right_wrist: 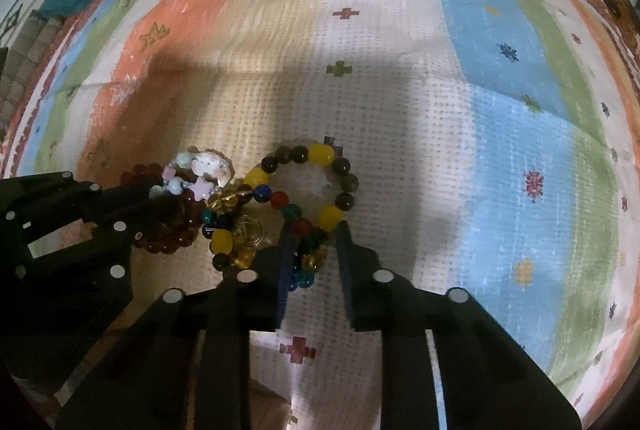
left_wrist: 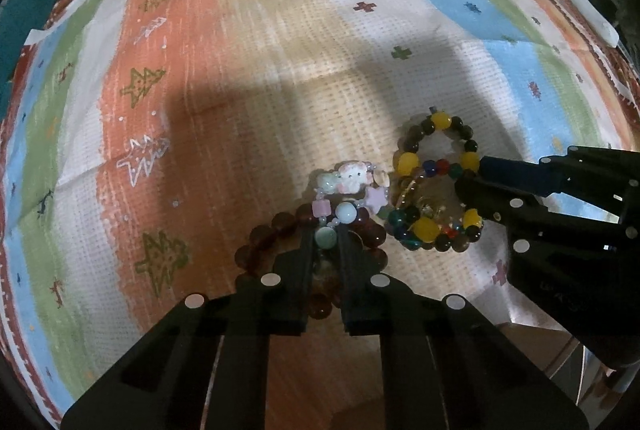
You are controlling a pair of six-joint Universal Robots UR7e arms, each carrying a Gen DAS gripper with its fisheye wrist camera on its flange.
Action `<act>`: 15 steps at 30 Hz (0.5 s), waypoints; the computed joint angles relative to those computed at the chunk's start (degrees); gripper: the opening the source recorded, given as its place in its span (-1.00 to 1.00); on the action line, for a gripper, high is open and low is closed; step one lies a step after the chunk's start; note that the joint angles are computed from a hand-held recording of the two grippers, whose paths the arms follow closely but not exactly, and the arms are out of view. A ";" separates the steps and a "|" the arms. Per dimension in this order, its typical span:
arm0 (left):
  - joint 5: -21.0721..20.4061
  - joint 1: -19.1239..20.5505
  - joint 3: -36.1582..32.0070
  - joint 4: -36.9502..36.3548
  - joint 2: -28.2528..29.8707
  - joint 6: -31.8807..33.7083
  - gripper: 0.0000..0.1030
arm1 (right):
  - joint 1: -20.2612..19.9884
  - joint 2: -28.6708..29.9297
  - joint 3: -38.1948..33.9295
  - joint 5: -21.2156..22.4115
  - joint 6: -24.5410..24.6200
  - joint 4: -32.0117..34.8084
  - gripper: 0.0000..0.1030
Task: Organize jewelry
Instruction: 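Grasp the white bead bracelet with the left tool while the right tool grasps the multicolour bracelet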
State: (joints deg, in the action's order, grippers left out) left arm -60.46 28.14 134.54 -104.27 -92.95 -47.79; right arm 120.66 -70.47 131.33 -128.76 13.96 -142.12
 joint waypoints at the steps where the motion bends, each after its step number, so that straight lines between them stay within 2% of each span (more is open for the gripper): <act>1: 0.01 -0.05 -0.07 0.09 0.02 -0.02 -0.80 | -0.03 0.02 -0.03 0.28 -0.19 -0.20 -0.73; 6: 0.25 -0.15 -0.53 0.26 -0.48 -0.22 -0.80 | 0.72 0.02 -0.27 -0.28 -0.93 0.12 -0.79; 15: 1.23 -1.82 -1.50 3.29 -3.46 -3.75 -0.80 | 2.93 -2.37 -0.38 -2.08 -0.77 1.66 -0.80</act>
State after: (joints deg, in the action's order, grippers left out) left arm -59.24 26.32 133.03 -100.98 -96.41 -51.54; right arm 123.59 -72.84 130.94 -130.84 13.19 -140.46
